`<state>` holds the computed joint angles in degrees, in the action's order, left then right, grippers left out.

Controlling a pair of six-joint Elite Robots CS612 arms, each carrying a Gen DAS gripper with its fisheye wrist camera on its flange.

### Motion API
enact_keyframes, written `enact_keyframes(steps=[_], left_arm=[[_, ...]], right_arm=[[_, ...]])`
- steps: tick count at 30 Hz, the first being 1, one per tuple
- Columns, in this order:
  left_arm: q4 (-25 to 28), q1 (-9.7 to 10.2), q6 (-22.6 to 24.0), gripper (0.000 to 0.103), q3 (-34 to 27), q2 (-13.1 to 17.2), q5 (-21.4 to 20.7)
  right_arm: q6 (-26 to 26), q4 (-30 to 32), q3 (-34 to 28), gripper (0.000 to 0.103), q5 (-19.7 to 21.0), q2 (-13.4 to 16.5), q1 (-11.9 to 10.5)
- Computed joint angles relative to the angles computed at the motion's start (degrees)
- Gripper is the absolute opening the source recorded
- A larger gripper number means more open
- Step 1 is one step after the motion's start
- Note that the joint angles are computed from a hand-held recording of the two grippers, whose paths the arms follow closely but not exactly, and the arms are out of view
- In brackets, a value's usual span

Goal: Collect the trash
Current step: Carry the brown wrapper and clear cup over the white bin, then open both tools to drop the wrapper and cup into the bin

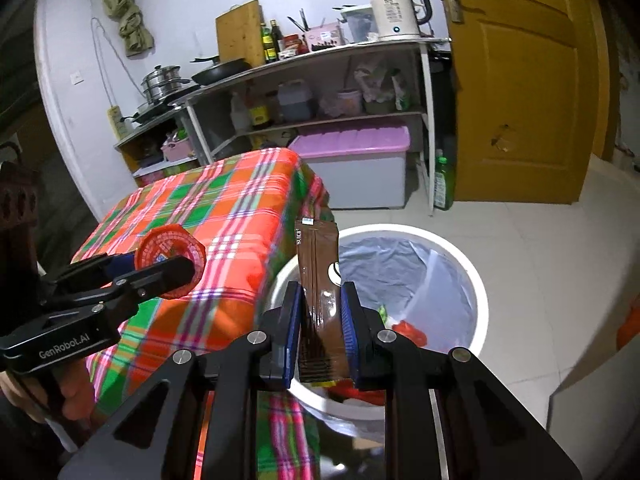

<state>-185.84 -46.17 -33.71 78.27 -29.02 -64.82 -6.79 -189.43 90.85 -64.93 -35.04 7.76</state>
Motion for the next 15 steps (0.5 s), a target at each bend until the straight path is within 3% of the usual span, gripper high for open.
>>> enact_keyframes(steps=[15], left_arm=[[8.0, 1.33, 1.4, 0.043, -9.3, 4.8, -6.2]], right_arm=[[1.1, 5.1, -3.4, 0.021, -1.4, 2.4, -1.2]])
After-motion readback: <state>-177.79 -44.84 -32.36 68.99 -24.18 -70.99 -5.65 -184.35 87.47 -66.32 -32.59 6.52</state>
